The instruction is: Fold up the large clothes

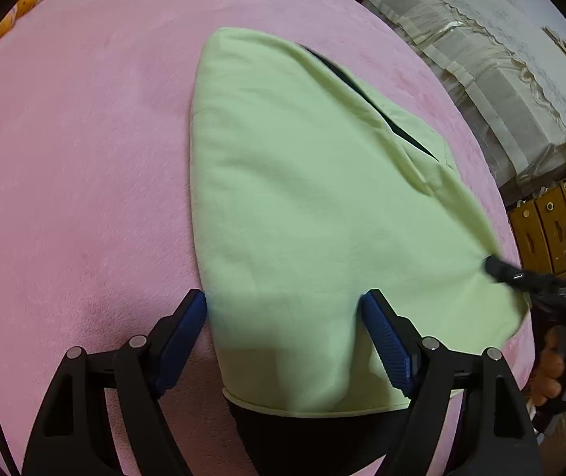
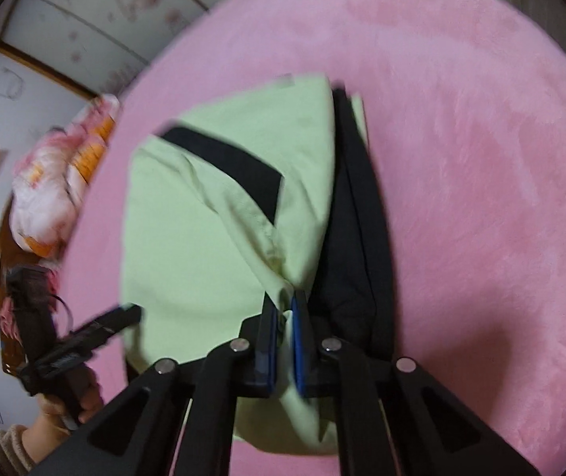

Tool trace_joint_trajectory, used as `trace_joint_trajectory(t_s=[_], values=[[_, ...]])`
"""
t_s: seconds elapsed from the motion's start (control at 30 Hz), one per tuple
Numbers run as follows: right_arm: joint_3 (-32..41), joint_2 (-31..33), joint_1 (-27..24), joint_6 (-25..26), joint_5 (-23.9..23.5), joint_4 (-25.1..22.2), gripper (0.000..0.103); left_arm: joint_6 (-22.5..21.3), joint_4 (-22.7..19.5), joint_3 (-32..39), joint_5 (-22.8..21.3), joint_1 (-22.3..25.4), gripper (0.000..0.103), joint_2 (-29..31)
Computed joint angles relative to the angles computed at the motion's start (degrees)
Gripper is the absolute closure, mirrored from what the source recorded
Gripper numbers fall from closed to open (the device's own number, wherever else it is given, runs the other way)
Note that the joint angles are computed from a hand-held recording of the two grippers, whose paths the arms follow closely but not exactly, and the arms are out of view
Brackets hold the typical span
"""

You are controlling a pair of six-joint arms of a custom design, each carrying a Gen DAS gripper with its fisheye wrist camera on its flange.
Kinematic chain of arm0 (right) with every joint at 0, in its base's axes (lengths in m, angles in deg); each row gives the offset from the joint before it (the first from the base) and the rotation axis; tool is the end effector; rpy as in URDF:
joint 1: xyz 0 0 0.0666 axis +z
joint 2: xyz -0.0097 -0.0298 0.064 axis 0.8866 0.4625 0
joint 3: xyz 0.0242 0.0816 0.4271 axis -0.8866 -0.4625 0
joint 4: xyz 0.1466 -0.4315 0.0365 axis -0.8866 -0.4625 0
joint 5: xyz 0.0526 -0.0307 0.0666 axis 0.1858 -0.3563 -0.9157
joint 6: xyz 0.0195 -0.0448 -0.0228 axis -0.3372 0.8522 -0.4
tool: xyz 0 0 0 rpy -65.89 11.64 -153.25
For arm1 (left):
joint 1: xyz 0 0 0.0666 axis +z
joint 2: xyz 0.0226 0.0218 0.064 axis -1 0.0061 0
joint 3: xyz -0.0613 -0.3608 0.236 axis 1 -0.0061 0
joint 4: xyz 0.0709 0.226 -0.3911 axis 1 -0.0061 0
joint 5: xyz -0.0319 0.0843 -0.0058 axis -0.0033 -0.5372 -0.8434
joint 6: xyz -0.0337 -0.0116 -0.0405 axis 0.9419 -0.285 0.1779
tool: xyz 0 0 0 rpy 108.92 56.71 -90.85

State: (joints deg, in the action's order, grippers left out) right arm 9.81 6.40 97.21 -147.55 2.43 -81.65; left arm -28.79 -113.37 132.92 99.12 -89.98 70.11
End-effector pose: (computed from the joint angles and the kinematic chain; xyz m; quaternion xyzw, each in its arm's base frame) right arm 0.4297 0.2918 0.5360 0.2909 0.9049 0.1961 0.2410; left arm 0.5848 -0.0208 0.4686 0.2645 0.9308 -0.2225 0.1188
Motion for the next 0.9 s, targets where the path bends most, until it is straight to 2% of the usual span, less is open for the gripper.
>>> trace_joint_trajectory(t_s=[0.07,0.2,0.37,0.47,0.57,0.63,0.7,0.77,0.9], values=[[0.19,-1.44,1.91,0.10,5.93,-0.30,0.098,-0.21,0.85,-0.73,0.77,-0.26,0.024,-0.92],[-1.98,-3.56,4.03,-1.61,12.57,-1.94,0.099,-2.55,3.84,-3.10,0.26,-1.45,0.024,-3.25],[-7.84,-2.64,3.22,-3.14,9.50,-1.05,0.098,-1.68,5.03,-4.51,-1.94,-3.33,0.023,-2.54],[-5.17,-0.07,3.81,-1.32,11.68,-3.88,0.095,-0.02,4.73,-4.29,-1.81,-3.02,0.022,-1.74],[-2.21,1.45,3.60,-1.04,10.68,-6.49,0.093,-0.44,3.48,-3.37,-2.04,-2.82,0.021,-1.19],[-1.36,1.13,3.10,-0.63,9.62,-7.60,0.089,-1.18,1.52,-1.90,-2.40,-2.74,0.021,-0.31],[0.49,1.59,2.51,-0.44,10.27,-7.02,0.069,-0.91,-1.70,0.85,-2.05,-2.78,0.022,1.60],[0.28,0.87,1.21,-0.17,11.17,-4.99,0.060,0.28,-2.54,3.12,-1.11,-2.32,0.022,3.23],[0.66,1.79,-3.01,1.15,9.74,-2.02,0.060,2.91,-0.75,6.48,0.47,-1.43,0.022,5.63]])
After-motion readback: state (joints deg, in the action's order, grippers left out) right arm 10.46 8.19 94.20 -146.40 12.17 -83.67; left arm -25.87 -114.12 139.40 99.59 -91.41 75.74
